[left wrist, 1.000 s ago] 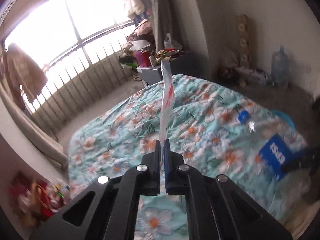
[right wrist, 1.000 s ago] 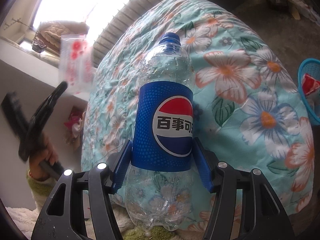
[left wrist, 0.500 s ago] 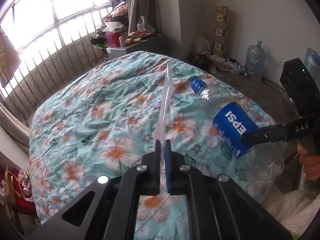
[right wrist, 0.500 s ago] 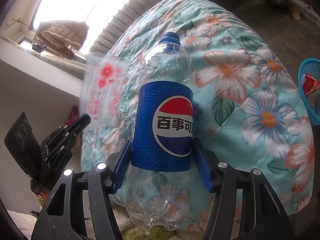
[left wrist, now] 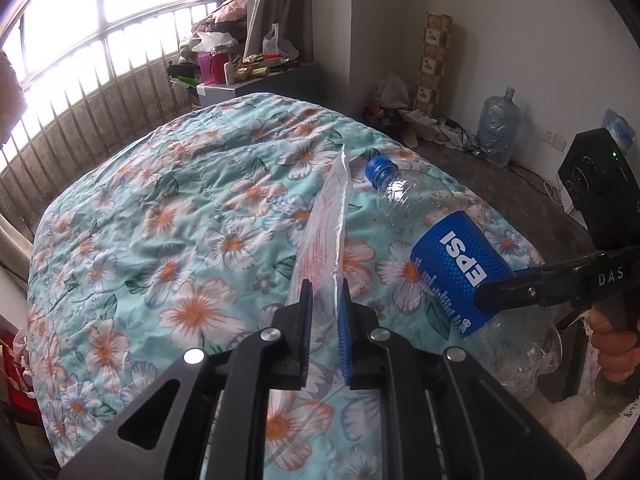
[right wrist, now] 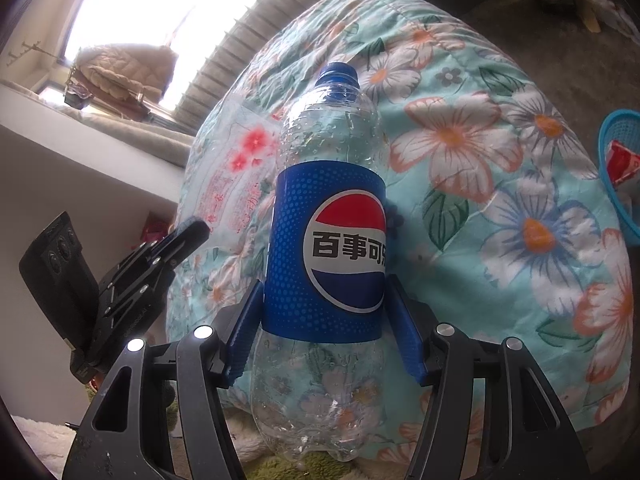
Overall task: Collect trash
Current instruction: 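Lift the clear bag with the left tool while the right tool holds the Pepsi bottle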
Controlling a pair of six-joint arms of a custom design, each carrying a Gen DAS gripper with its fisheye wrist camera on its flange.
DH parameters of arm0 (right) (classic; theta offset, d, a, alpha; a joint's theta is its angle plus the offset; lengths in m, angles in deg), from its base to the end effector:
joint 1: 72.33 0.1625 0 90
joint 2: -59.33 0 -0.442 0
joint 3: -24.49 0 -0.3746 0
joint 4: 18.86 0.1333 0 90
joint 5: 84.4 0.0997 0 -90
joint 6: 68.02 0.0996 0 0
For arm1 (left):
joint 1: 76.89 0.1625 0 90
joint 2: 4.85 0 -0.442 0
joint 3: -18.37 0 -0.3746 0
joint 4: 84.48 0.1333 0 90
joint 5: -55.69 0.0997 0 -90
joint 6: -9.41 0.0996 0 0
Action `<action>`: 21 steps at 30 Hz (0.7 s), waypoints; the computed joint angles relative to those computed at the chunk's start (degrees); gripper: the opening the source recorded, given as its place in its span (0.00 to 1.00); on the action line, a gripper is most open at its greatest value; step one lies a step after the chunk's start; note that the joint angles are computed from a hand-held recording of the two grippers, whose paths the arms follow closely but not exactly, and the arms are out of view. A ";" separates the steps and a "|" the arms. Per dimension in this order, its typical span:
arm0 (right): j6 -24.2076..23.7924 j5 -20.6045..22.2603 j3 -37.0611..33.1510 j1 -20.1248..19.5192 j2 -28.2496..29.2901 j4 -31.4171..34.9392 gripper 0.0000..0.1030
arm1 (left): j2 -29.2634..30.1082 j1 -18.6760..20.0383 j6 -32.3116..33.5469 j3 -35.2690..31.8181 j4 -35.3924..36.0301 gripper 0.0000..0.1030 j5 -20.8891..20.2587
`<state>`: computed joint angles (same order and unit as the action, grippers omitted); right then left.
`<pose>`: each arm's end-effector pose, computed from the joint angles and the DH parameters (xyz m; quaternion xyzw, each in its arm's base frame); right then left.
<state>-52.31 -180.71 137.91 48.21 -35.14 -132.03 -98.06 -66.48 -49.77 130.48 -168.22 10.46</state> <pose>0.3221 -0.3052 0.3901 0.1268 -0.9897 0.0554 0.0361 -0.3467 -0.2705 0.3761 0.2415 0.8735 -0.2770 0.3194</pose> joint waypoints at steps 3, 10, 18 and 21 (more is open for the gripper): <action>-0.03 0.47 0.12 -0.34 -0.08 0.05 0.55 | 0.36 0.45 0.15 -0.14 0.15 0.12 0.47; -0.25 1.42 0.38 -0.93 -0.14 0.42 0.56 | -0.01 1.74 -0.91 0.21 0.21 0.13 1.05; 0.23 2.02 0.65 -0.77 0.68 -0.16 0.56 | -0.44 2.19 -0.88 0.87 -2.07 0.13 1.24; 0.20 1.91 0.56 -0.66 0.52 0.01 0.55 | -0.29 2.23 -0.04 1.14 -2.96 0.13 1.21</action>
<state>-52.11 -178.80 138.47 47.55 -34.62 -132.01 -98.35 -64.25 -49.81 131.62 -171.19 11.67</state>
